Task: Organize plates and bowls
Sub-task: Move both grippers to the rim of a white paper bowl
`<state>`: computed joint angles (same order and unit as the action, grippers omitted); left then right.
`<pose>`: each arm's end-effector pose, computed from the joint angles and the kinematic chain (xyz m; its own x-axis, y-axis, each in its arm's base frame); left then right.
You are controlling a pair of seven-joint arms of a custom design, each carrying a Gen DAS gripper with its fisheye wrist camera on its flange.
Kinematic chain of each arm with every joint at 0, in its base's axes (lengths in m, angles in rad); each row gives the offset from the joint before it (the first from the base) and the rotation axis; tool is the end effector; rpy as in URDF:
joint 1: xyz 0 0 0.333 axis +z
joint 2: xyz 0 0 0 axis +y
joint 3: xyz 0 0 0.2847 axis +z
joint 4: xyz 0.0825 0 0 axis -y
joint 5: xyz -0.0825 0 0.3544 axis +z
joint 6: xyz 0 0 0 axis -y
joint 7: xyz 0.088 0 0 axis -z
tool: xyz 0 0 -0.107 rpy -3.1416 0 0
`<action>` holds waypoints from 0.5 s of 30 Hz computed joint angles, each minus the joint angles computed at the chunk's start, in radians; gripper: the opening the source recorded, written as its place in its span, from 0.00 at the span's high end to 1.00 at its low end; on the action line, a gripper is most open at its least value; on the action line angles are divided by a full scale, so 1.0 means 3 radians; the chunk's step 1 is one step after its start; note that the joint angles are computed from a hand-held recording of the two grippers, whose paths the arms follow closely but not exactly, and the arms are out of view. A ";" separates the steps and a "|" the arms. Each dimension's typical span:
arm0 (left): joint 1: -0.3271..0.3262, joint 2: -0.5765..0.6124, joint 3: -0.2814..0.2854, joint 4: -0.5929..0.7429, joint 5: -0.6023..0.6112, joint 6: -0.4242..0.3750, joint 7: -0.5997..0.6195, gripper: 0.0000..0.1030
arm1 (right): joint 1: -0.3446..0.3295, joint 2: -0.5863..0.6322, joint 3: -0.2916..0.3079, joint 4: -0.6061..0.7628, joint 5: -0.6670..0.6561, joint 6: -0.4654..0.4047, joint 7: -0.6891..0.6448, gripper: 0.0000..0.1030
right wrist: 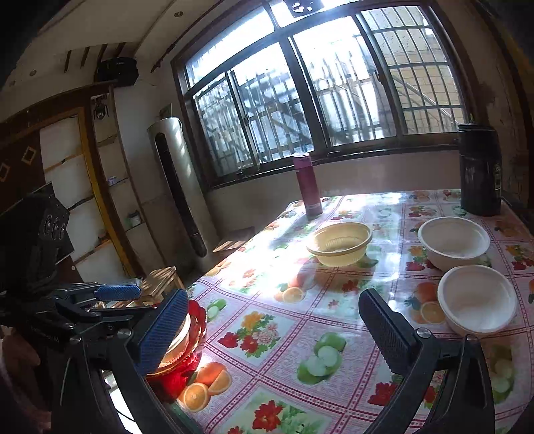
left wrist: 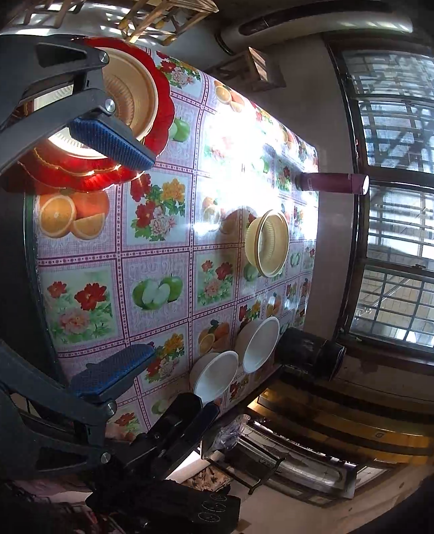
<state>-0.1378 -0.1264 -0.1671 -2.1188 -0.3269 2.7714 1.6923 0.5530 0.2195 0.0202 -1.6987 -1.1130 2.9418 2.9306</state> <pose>0.5185 -0.1524 0.5390 -0.2483 -0.9498 0.1905 -0.7215 0.0501 -0.6906 0.4972 0.3889 0.5355 0.2949 -0.9421 -0.1598 -0.4463 0.0120 -0.8948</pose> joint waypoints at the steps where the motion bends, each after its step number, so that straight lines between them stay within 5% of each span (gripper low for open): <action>1: -0.0026 0.0094 -0.0018 0.0105 -0.0025 -0.0054 -0.0012 0.00 | -0.0031 -0.0125 -0.0047 -0.0142 -0.0048 -0.0002 0.0070 0.00; 5: -0.0096 0.0570 -0.0098 0.0706 0.0080 -0.0451 -0.0294 0.00 | -0.0340 -0.0560 -0.0050 -0.0627 0.0064 -0.0039 0.0075 0.00; 9: -0.0230 0.0994 -0.0121 0.1313 0.0429 -0.0815 -0.0633 0.00 | -0.0679 -0.0737 -0.0024 -0.0885 0.0965 -0.0002 -0.0634 0.00; 15: -0.0451 0.1847 -0.0080 0.2690 0.0819 -0.1612 -0.0902 0.00 | -0.1047 -0.0664 -0.0007 -0.0907 0.1661 0.0187 -0.1139 0.00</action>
